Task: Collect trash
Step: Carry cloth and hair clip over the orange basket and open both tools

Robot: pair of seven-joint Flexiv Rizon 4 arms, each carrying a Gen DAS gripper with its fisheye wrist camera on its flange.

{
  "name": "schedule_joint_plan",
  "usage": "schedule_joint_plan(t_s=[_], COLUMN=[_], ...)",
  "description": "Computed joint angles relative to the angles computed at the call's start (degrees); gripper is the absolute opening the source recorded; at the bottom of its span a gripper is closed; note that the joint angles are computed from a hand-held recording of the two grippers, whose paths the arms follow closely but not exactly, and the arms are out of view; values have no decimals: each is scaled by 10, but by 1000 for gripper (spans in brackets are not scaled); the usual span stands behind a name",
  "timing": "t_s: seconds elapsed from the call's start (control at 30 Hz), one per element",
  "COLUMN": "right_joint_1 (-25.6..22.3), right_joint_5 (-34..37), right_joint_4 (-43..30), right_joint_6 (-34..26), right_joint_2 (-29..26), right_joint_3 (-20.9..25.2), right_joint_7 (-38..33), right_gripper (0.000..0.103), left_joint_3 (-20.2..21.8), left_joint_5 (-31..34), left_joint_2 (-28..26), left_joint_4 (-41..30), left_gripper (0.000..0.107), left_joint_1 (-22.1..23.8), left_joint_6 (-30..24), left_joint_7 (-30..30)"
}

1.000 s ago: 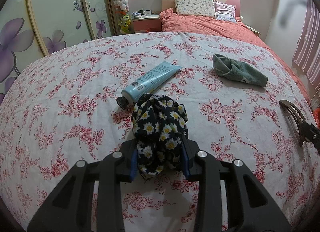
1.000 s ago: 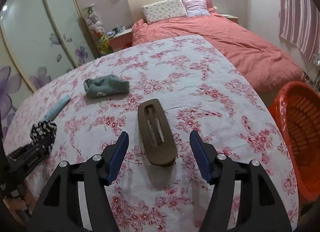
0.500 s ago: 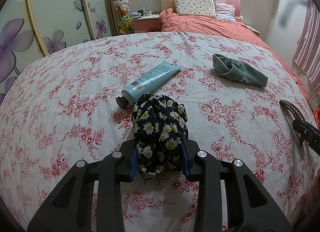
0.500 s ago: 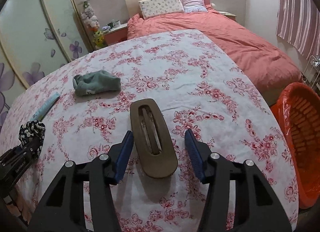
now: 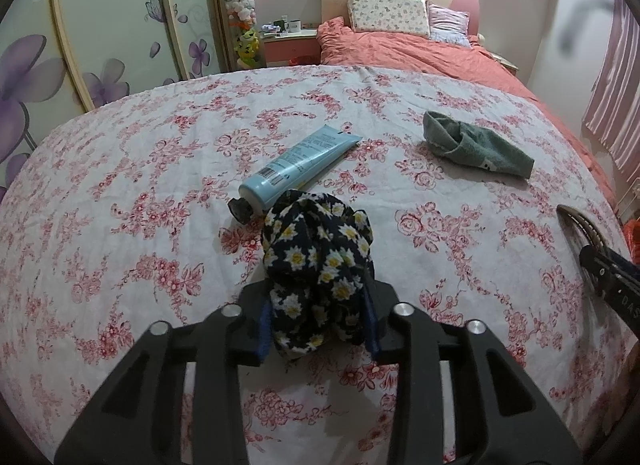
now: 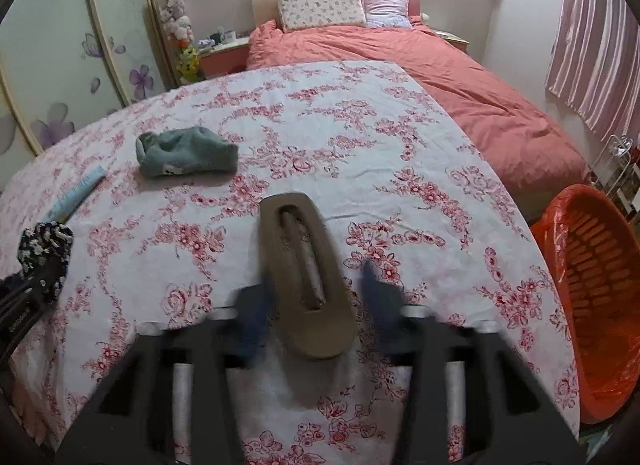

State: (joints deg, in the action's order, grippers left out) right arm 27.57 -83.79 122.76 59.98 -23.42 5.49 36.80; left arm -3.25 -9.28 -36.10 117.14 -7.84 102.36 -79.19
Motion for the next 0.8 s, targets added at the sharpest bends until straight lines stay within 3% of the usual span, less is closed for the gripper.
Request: schedule_joint_plan(t_s=[0.23, 0.8], right_joint_1=[-16, -31], right_joint_5=[-75, -106], right_joint_4=[17, 109], right_joint_6=[10, -98], right_joint_2=[19, 169], right_joint_3=[5, 61], right_joint_7=[61, 136], right_gripper=[31, 31], left_joint_3=[-78, -153], left_joint_5=[35, 108], left_joint_2=[8, 96], left_joint_4=[26, 75], left_gripper=[21, 21], left_joint_1=[73, 90], left_joint_6=[32, 71], left_joint_7=[-4, -56])
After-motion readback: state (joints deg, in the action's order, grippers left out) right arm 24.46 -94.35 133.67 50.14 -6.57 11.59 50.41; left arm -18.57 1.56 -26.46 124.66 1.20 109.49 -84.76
